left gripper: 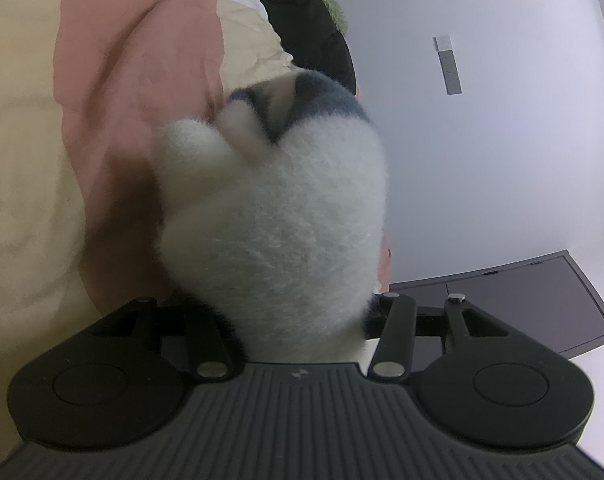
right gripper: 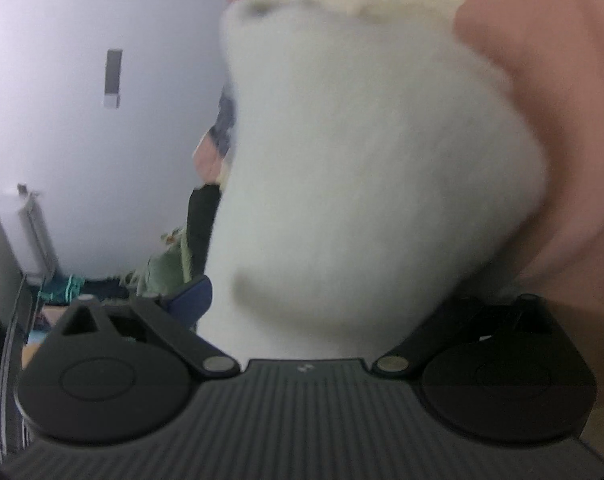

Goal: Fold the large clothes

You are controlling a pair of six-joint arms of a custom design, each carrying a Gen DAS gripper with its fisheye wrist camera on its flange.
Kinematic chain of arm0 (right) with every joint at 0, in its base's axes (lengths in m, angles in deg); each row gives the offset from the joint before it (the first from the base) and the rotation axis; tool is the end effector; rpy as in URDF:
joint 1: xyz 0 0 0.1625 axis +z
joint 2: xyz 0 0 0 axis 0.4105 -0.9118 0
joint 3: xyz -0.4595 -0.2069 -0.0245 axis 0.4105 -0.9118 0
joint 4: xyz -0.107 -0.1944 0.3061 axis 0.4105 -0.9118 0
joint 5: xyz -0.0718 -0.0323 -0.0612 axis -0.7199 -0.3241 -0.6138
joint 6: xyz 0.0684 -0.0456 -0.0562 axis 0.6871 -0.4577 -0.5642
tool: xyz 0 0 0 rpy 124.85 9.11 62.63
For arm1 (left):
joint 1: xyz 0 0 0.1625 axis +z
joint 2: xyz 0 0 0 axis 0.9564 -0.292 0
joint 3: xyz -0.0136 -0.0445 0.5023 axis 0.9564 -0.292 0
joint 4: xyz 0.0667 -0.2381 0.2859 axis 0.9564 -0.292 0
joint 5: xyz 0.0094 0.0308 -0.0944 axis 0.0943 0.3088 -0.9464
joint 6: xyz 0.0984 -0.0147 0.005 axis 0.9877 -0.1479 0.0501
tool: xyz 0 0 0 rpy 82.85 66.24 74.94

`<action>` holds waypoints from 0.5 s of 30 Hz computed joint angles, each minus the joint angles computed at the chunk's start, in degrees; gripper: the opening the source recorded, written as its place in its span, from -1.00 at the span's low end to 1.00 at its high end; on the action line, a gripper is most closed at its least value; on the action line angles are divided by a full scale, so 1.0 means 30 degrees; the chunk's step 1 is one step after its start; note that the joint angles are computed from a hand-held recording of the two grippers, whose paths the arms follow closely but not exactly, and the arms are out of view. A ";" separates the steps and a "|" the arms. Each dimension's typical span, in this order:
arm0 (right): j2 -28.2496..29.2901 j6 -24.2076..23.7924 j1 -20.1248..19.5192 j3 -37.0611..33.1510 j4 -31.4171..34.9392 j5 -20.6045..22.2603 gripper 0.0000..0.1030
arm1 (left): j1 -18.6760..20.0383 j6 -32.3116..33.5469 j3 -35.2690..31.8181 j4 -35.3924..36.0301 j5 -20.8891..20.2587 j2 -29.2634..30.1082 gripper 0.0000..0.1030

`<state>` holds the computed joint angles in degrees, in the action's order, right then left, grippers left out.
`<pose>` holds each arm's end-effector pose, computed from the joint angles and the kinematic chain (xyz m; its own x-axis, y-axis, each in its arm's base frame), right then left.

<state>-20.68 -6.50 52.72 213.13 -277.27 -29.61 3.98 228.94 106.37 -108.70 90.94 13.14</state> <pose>0.0690 -0.4054 0.0641 -0.8324 0.3083 -0.4605 0.5470 0.5903 -0.5935 0.0665 -0.3665 0.1835 -0.8673 -0.1991 0.4563 -0.4945 0.4515 -0.7428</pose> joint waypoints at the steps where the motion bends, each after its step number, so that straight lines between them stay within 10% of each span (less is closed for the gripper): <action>1: -0.0017 -0.0138 0.0076 -0.0159 0.0087 -0.0170 1.00 | 0.0020 0.0114 -0.0014 -0.0030 0.0025 0.0015 0.06; 6: -0.0729 -0.1252 0.0025 -0.0831 0.1943 -0.0273 0.93 | -0.0242 0.0563 -0.0014 -0.0213 -0.0238 0.0025 0.06; 11: -0.1620 -0.2993 -0.0063 -0.0187 0.2889 -0.0483 0.03 | -0.0849 0.1423 0.0594 -0.0870 -0.0614 -0.0372 0.04; 15: -0.2094 -0.5267 0.0841 0.0617 0.2011 -0.1167 -0.14 | -0.2393 0.3010 0.1766 -0.2049 -0.1727 -0.1298 0.04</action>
